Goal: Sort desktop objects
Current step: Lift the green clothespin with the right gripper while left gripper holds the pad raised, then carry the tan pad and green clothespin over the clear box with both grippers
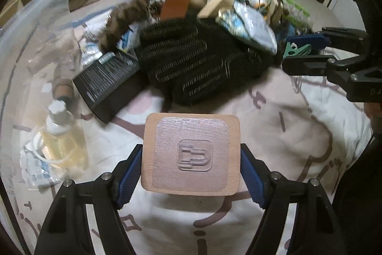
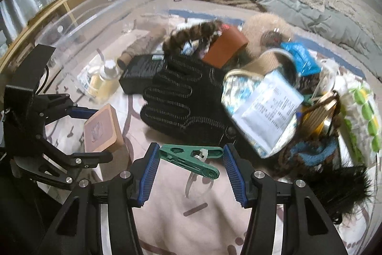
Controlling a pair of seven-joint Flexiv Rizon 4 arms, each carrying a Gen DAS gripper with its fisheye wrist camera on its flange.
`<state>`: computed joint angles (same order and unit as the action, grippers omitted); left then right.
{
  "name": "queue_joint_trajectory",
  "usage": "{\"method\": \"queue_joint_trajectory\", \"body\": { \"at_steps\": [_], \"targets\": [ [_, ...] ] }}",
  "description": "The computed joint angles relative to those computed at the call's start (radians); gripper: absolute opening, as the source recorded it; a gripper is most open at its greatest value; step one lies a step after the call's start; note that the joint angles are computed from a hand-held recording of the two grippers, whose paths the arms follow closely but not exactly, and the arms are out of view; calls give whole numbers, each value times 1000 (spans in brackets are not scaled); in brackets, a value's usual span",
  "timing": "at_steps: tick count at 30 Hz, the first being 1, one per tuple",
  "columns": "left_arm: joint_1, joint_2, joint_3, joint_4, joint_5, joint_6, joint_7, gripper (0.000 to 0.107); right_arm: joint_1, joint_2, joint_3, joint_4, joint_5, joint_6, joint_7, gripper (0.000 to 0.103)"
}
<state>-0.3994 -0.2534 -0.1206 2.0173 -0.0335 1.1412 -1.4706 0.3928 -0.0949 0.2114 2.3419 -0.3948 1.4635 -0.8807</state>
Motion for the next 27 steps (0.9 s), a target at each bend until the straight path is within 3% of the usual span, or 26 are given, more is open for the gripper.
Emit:
{"method": "queue_joint_trajectory", "body": {
  "at_steps": [4, 13, 22, 27],
  "targets": [
    [6, 14, -2, -4, -13, 30, -4, 77, -1, 20, -30, 4, -78, 32, 65, 55],
    [11, 65, 19, -22, 4, 124, -61, 77, -52, 60, -71, -5, -377, 99, 280, 55],
    [26, 96, 53, -46, 66, 181, -177, 77, -129, 44, -121, -106, -857, 202, 641, 55],
    [42, 110, 70, -69, 120, 197, -243, 77, -194, -1, -123, -252, -1233, 264, 956, 55]
  ]
}}
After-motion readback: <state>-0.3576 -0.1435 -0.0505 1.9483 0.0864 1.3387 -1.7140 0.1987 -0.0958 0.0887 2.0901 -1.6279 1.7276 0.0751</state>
